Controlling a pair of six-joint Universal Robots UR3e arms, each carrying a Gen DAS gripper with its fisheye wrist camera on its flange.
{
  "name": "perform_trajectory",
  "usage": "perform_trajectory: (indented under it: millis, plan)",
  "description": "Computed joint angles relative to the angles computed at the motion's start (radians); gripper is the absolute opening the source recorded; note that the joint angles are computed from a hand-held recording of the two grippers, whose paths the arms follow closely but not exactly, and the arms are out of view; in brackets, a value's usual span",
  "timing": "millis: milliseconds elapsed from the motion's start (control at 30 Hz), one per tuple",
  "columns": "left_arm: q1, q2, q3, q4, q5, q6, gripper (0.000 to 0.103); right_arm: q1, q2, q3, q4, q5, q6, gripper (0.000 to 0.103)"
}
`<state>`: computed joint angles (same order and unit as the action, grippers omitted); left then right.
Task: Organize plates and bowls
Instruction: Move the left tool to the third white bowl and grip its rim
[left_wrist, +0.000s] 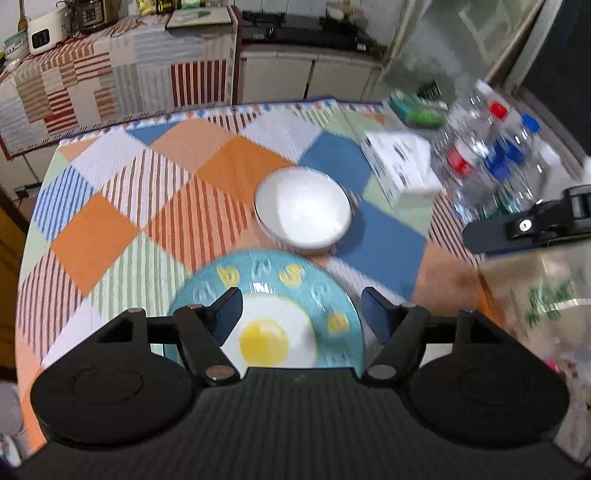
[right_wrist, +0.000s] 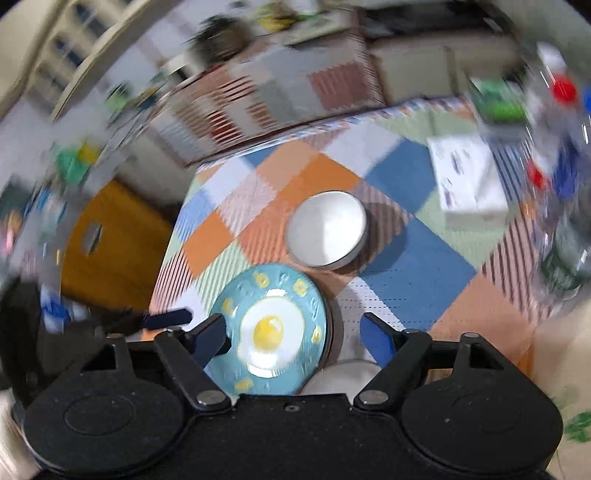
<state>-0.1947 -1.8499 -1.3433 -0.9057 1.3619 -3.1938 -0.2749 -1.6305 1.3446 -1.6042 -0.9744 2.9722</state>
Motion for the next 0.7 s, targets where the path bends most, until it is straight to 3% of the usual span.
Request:
perform_trajectory:
  millis: [200,333,433,567,700]
  plan:
    - [0.07,-0.181,0.105,0.07,-0.067,0.037,0.07,0.014,0.115,0.145,-0.31,0.007,0.273,0.074]
    - [0.074,-0.317,0.22,0.104,-0.048,0.068,0.068,0.076,0.194,0.194,-0.511,-0.073,0.359,0.069]
    - [0.101,-0.391,0.288,0.109,-0.109,0.04,0.068,0.116,0.254,0.19,-0.555,-0.119,0.37,0.067]
    - [0.089,-0.481,0.377,0.106,-0.081,0.045,0.067,0.138,0.344,0.142,-0.607,-0.144,0.437,0.067]
    - [0.1,-0.57,0.484,0.044,-0.128,-0.003,0.063,0.199,0.454,0.061,-0.685,-0.256,0.533,0.067]
